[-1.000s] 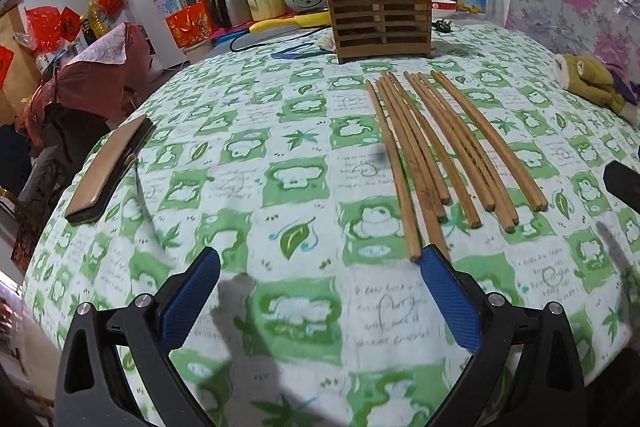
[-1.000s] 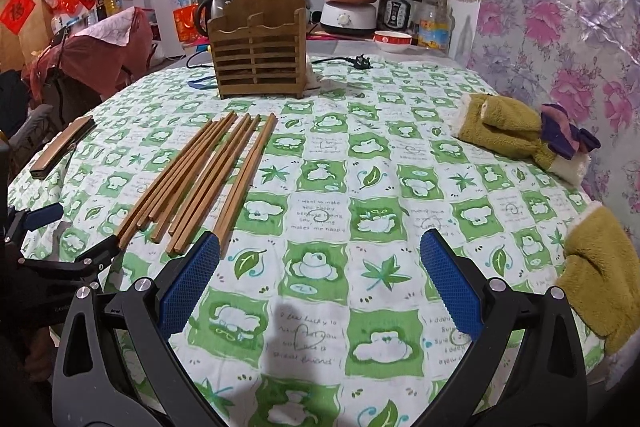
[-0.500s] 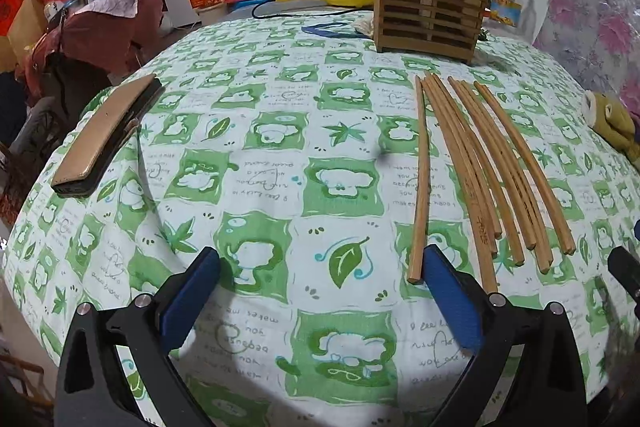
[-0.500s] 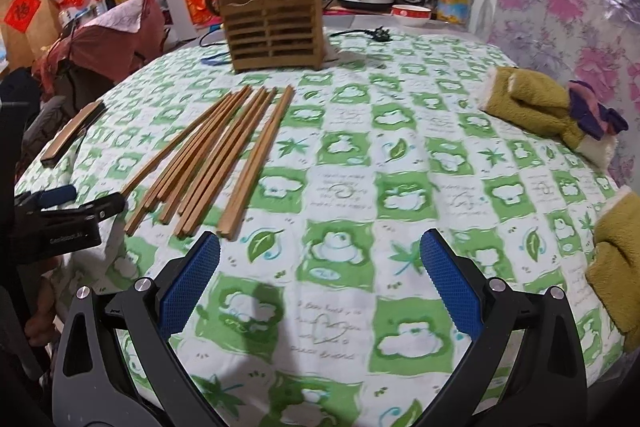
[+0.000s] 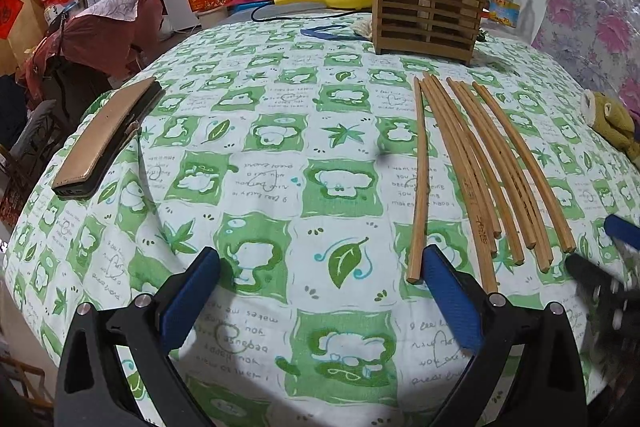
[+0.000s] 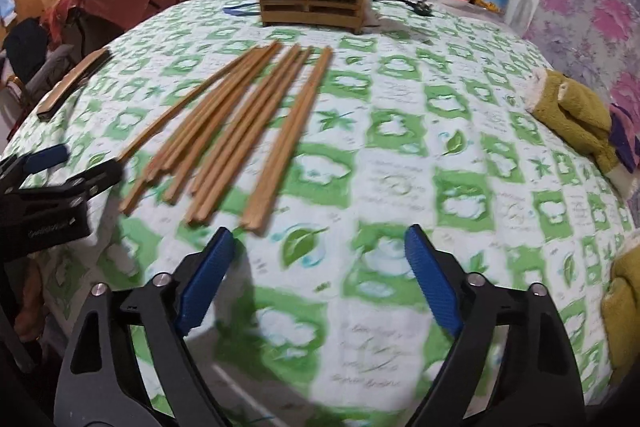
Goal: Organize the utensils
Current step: 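Lower both tools toward the row of wooden chopsticks, then close the right tool on one chopstick while the left tool grasps another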
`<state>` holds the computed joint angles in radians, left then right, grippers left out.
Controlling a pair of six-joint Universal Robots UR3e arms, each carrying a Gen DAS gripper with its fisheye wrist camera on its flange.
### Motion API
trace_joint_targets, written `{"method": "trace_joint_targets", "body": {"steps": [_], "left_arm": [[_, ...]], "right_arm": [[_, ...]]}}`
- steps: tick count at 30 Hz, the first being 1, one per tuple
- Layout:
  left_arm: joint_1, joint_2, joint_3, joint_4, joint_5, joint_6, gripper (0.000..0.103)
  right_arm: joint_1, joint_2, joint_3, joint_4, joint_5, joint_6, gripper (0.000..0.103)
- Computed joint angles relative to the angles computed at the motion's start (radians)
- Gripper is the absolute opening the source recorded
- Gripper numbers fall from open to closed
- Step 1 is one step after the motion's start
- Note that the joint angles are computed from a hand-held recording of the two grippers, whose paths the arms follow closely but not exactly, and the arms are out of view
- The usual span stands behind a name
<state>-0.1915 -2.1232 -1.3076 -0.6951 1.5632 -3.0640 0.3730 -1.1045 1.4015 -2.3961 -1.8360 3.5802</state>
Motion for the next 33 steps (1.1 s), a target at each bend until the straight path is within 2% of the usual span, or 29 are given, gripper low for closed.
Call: {"method": "trace_joint_targets", "body": {"steps": [3, 8, 12, 18, 22, 26, 27, 28, 31, 33], "left_arm": [[-0.001, 0.002, 0.000, -0.001, 0.000, 0.000, 0.099], [-0.008, 0.001, 0.006, 0.000, 0.014, 0.003, 0.099], [-0.023, 0.001, -0.007, 0.031, 0.050, 0.013, 0.099], [-0.067, 0.006, -0.065, 0.153, 0.132, 0.079, 0.098], [-0.069, 0.021, -0.110, 0.216, 0.113, 0.122, 0.095], [-0.022, 0.038, -0.120, 0.173, -0.024, 0.124, 0.065], [0.003, 0.047, -0.125, 0.150, -0.095, 0.115, 0.055], [0.014, 0.049, -0.127, 0.144, -0.128, 0.112, 0.051], [0.007, 0.048, -0.141, 0.172, -0.153, 0.138, 0.031], [-0.003, 0.047, -0.147, 0.185, -0.169, 0.157, 0.013]], "right_arm": [[-0.023, -0.058, 0.080, -0.018, -0.069, 0.046, 0.071], [-0.046, -0.143, 0.228, -0.126, -0.040, 0.037, 0.065], [-0.033, -0.121, 0.211, -0.145, -0.019, 0.021, 0.057], [-0.017, -0.095, 0.175, -0.153, -0.012, 0.008, 0.053], [-0.023, -0.079, 0.152, -0.149, -0.005, 0.013, 0.053], [-0.030, -0.070, 0.142, -0.153, 0.011, 0.017, 0.053], [-0.031, -0.069, 0.144, -0.156, 0.012, 0.018, 0.052], [-0.032, -0.067, 0.143, -0.157, 0.012, 0.019, 0.052], [-0.036, -0.058, 0.138, -0.159, 0.019, 0.022, 0.048], [-0.040, -0.054, 0.138, -0.160, 0.026, 0.022, 0.045]]}}
